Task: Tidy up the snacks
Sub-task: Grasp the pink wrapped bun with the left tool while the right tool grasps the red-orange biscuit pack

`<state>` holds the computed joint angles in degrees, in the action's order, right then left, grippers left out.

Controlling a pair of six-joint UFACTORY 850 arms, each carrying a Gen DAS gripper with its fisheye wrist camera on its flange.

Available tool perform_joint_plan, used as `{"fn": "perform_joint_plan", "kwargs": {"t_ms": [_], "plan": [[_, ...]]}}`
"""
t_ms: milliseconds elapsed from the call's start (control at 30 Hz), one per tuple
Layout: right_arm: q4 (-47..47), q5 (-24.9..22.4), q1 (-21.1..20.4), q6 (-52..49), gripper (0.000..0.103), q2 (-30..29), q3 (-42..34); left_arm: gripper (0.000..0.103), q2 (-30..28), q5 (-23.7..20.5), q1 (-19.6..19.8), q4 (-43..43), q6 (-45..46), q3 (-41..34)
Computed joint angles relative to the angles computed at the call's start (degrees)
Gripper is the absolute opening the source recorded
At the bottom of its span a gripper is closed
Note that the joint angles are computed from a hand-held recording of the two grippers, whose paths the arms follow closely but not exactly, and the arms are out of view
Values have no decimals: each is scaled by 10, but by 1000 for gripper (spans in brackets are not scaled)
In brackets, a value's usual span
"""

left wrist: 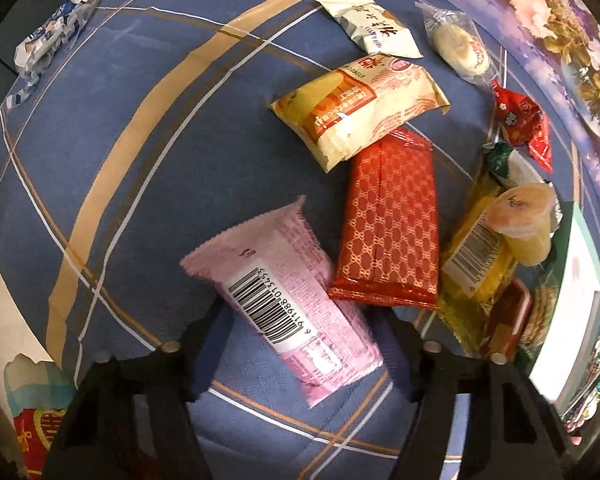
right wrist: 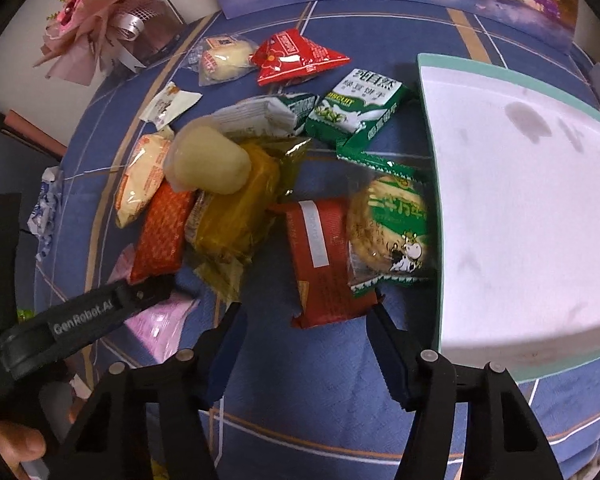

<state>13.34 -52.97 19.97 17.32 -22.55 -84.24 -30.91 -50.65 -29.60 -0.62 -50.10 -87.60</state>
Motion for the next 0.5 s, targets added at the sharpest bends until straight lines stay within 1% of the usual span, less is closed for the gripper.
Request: {"fn": "perform_joint_plan", "kwargs": {"t_ms": [200,267,367,500], "plan": [[-35,-6,5,16,65,-21,-22,67,-13,1,6,-6,16,-7],[-47,-8,6,23,65,-28,-30,63,-23,-10,5,-4,20,-15],[-46,-10,3,29,64,-39,-35,62,-36,-25,0,14,20,-31],[-31,-14,-8,30,60,-50,-35,62,-45,-30,-1,21,17,-44]]}}
